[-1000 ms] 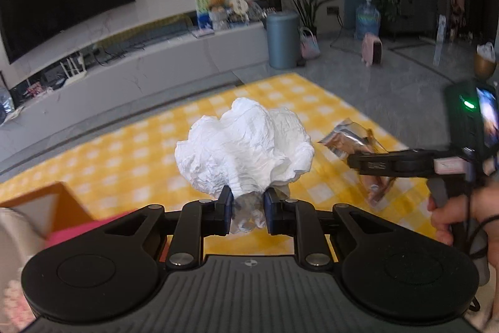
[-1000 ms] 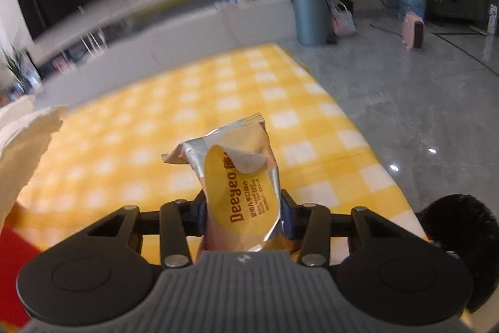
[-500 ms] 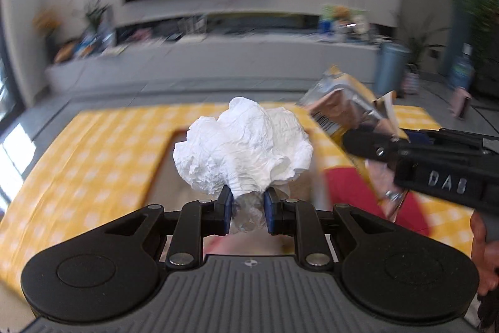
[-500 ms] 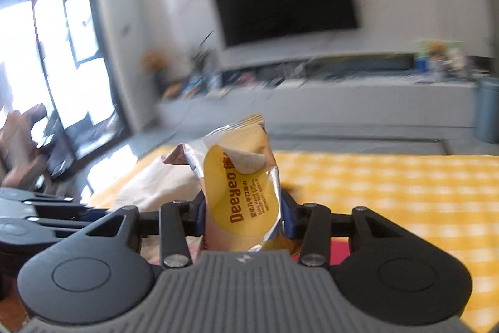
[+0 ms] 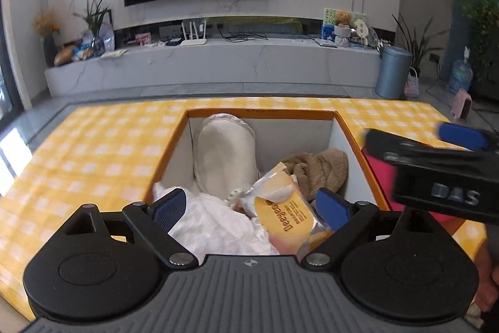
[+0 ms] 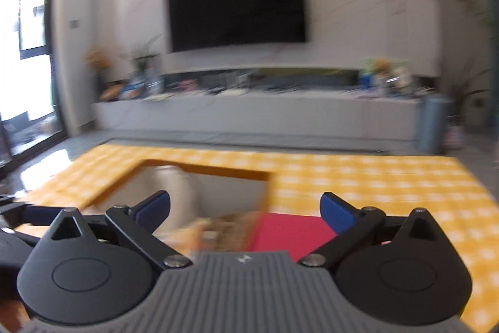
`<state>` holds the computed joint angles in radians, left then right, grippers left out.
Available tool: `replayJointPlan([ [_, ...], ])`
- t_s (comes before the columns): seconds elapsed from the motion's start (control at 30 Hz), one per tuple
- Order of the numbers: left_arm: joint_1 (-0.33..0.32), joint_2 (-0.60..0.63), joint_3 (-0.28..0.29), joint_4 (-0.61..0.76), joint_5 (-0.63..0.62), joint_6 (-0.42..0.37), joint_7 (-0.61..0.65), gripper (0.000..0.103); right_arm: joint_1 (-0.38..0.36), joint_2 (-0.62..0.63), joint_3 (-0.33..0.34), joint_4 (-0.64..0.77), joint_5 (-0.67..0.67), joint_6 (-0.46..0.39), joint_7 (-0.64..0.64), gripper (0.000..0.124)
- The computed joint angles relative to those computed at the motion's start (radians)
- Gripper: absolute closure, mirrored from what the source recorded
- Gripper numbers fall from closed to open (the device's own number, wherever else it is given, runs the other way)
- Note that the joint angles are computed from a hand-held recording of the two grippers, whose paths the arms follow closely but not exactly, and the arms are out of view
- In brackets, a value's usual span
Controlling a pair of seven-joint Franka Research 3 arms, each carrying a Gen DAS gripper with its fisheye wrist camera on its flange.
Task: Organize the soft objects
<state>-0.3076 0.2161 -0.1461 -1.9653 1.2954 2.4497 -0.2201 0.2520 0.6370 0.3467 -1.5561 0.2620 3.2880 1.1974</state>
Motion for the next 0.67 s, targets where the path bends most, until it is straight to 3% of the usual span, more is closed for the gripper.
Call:
replayJointPlan([
  [0.17,-0.040,-0.007,-0.006,-0.020,0.085,-0.126,-0.112,0.000,0.259,-0.011,-0.353,-0.002,0.076,0.058,0.074,0.024],
  [0.23,-0.048,-0.016,-0.015,-0.026,0.095,-0.171,-0.140,0.000,0.300,-0.005,-0.407,0.005,0.099,0.054,0.084,0.024],
  [0.33,-0.048,-0.029,-0.021,-0.042,0.133,-0.203,-0.189,0.000,0.273,-0.026,-0.378,-0.035,0.072,0.059,0.055,0.024],
  [0.47,-0.024,-0.051,-0.027,-0.062,0.142,-0.143,-0.202,0.000,0.320,-0.019,-0.426,-0.025,0.040,0.014,0.018,0.024],
  [0.67,-0.013,-0.049,-0.035,-0.069,0.141,-0.136,-0.204,0.000,0.244,-0.031,-0.309,-0.040,-0.015,0.008,-0.038,0.024],
])
